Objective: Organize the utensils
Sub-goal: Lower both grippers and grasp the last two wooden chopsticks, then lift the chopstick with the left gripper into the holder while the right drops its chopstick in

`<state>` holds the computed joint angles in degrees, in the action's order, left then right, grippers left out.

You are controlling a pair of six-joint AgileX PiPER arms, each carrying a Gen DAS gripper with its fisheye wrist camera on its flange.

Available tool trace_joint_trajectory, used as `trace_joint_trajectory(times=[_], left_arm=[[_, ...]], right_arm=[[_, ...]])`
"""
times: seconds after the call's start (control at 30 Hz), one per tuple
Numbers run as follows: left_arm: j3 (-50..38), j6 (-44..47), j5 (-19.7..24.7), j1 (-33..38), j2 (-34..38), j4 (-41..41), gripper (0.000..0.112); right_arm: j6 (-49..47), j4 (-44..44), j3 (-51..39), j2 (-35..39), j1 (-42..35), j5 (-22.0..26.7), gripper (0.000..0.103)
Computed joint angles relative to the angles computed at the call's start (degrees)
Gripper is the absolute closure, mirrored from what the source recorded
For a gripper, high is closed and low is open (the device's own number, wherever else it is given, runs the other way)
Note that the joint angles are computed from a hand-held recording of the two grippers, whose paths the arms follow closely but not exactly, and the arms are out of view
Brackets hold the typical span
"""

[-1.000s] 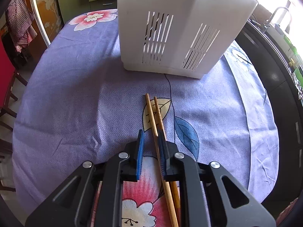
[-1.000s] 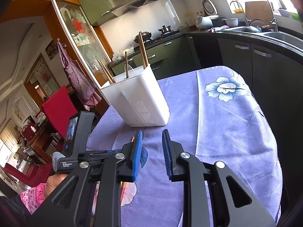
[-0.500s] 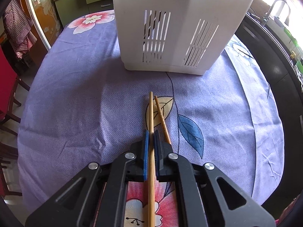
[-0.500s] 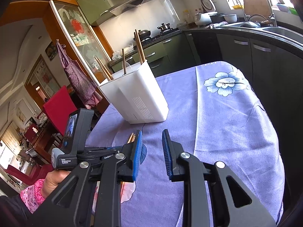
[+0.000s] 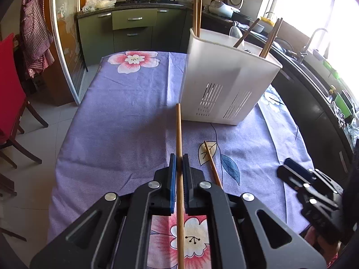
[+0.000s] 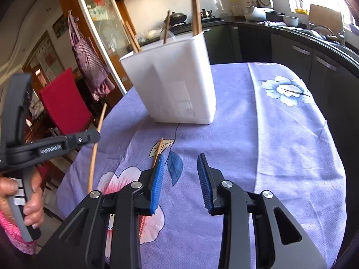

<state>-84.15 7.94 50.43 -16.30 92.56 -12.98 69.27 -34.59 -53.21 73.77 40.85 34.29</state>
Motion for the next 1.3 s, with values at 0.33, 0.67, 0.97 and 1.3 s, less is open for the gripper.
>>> trace_joint_trajectory(times=[0.33,0.67,0.97,1.3], left_arm=[[1.53,6.02,0.94,3.59,-1.91,-5.56,0.107],[1.04,7.93,1.53,4.72,-0.98,-7.51,0.107],[0.8,8.04,1.45,4.27,-0.66,-7.01,0.107],[0.57,8.92,1.72,4.08,-2.68,-6.98,0.107]], right_arm=[[-14.19,8.35,-18.61,22.39,0.54,5.0,0.071],[-15.3,7.83,-25.85,29.12,0.23,9.97,0.09],[-12.99,7.05,-21.35,24.41,-0.58,7.07,0.096],[-3.27,-1.55,-12.38,6.46,1.7,6.22,0.097]])
